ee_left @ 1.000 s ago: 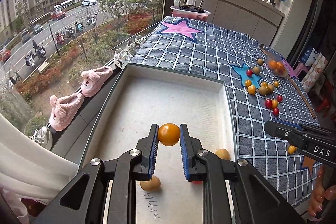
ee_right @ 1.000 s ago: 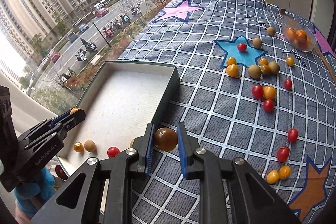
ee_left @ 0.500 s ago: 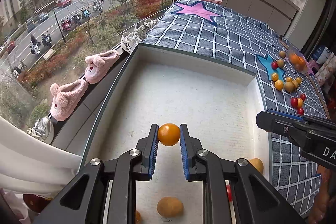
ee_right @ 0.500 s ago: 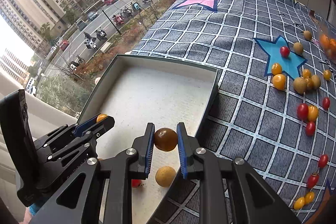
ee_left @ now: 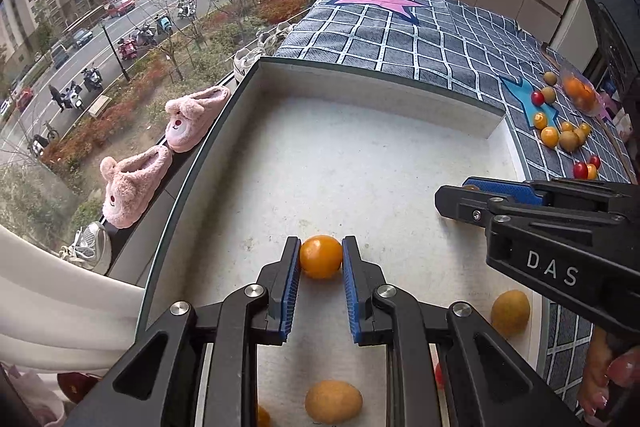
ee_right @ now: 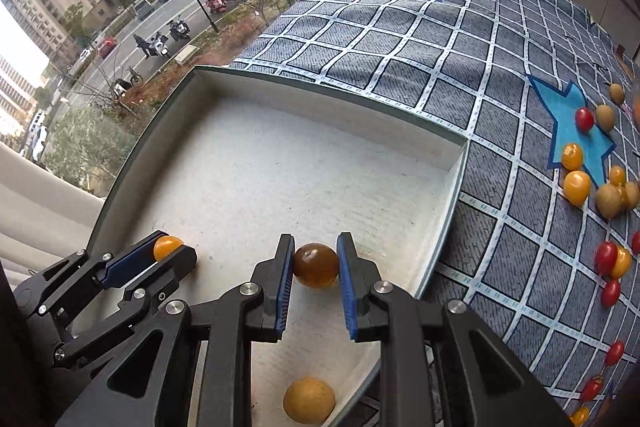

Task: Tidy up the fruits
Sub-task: 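Carry both tomatoes over the white tray and open both grippers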

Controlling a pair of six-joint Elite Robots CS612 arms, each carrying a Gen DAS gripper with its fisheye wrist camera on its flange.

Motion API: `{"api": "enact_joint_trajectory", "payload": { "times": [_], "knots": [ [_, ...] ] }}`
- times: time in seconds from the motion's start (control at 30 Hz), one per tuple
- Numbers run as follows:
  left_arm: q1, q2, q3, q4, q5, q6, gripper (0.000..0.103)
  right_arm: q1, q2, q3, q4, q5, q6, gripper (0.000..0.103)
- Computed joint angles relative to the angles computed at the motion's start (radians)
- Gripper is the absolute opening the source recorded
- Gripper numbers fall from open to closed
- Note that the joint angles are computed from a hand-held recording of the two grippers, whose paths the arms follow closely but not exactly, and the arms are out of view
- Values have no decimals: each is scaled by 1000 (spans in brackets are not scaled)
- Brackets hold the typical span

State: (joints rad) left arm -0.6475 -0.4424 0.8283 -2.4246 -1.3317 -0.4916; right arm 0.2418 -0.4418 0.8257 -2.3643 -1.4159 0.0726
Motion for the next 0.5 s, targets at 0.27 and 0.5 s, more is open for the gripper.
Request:
{"api": "enact_joint_trajectory", "payload": {
  "times": [0.27, 0.5],
  "knots": [
    [-2, 1, -7, 23, 12, 10, 44, -19, -62, 104, -133, 76, 47, 74],
    [-8, -23, 30, -33, 29, 14, 81, -50, -146, 257, -283, 68, 159, 79]
  ]
}}
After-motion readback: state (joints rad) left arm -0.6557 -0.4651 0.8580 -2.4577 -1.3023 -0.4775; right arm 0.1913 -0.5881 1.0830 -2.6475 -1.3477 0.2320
